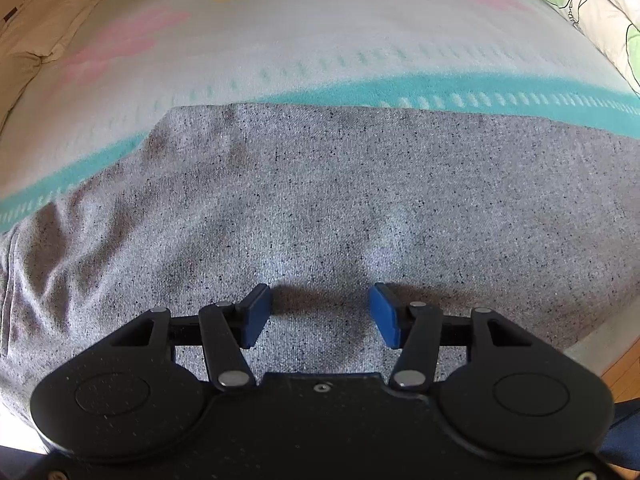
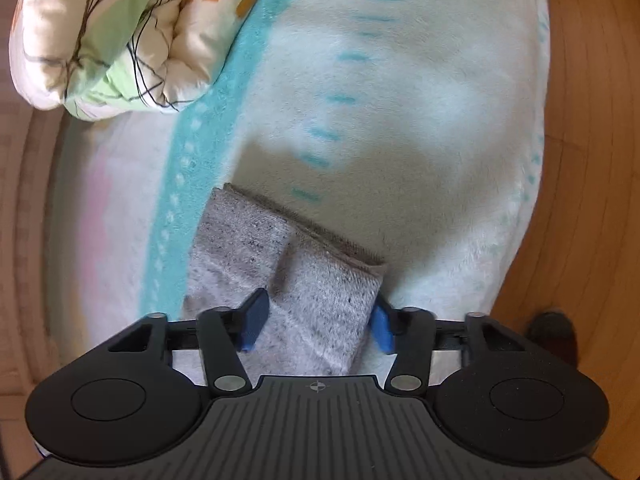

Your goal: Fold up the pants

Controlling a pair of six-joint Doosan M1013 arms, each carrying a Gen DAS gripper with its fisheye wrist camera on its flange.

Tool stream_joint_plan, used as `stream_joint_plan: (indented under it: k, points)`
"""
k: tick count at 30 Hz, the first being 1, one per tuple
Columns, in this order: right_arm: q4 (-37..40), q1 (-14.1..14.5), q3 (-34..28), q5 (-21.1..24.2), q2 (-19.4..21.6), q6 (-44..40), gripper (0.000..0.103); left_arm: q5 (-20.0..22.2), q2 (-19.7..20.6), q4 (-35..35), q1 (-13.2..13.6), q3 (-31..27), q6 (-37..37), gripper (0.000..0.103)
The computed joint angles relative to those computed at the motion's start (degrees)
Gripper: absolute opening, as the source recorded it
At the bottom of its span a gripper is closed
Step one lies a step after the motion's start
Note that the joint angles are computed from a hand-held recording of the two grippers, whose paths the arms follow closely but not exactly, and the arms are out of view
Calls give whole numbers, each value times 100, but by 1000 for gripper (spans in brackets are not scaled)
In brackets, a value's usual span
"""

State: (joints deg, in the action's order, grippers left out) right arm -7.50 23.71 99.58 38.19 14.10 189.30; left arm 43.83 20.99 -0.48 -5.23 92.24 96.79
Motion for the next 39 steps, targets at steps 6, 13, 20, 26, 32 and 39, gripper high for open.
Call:
stream_joint_plan:
  k: [6, 13, 20, 26, 32, 39]
  points:
    - [-821, 191, -244, 189, 1, 191, 11, -117, -76, -113, -34, 48, 287, 57]
    - [-1855, 481, -535, 81, -25, 236, 12, -85, -123, -1027, -295, -217, 1174, 57]
    - [-2053, 493, -512, -235, -45, 314, 12, 319, 384, -1258, -839, -906, 1023, 57]
    - [-2312, 504, -435, -529, -109, 560, 12, 562, 956, -433, -1218, -1435, 394, 48]
    - [-2399, 523, -561, -627, -24, 491, 12, 284, 981, -36, -1327, -1463, 37, 48]
    - [-2310, 573, -797, -517, 110, -1, 12, 460, 476, -780, -1237, -778, 571, 47]
